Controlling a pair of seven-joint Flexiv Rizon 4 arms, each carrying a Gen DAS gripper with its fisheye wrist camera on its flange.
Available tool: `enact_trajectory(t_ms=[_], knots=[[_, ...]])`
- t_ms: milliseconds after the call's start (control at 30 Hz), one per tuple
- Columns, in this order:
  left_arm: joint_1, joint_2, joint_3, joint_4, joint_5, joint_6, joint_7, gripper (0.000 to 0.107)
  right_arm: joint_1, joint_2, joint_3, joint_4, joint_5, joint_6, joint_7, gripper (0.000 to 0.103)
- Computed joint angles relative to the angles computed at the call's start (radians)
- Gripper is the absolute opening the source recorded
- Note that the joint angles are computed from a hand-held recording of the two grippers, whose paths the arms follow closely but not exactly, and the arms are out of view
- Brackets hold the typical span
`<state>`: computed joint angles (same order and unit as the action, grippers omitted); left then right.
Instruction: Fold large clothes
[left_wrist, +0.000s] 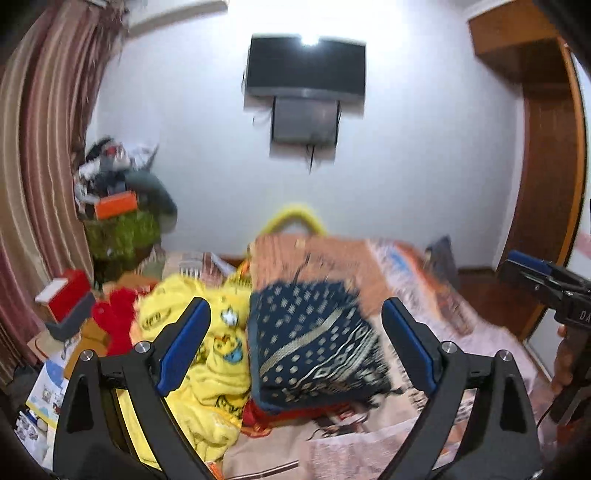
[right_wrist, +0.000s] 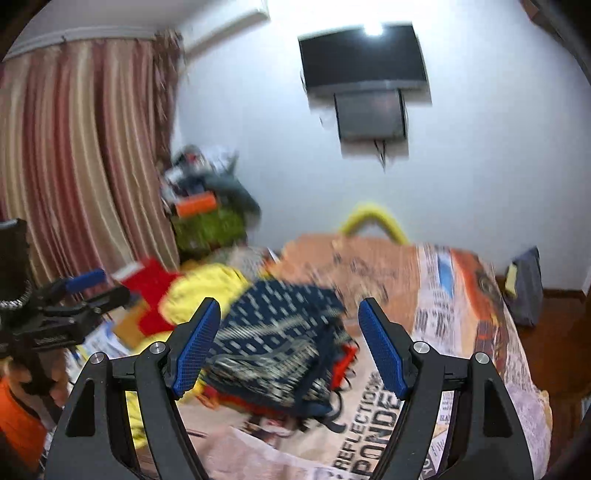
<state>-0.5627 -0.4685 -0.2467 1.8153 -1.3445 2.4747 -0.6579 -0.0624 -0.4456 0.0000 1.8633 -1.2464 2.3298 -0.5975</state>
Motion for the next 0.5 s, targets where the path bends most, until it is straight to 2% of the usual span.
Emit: enact_trajectory(t_ms=[100,333,500], knots=[[-0.043,0.031,0.003,0.038,0.056,0.066,-0.04,0.094,0.003,0.081,0.025,0.123,0.149,0.057,-0.145,0.075],[-0.139,0.04,-0.014,0.09,0.128,0.277,-0.101,0.094,0.021,0.204,0.064,0.328,0.372,0.159,-0.365,0.075],[-0.175,0.022,-0.035,0.109,0.124,0.367,-0.132,0.094,0.068,0.248,0.081,0.409,0.534,0.159,-0.498,0.075]])
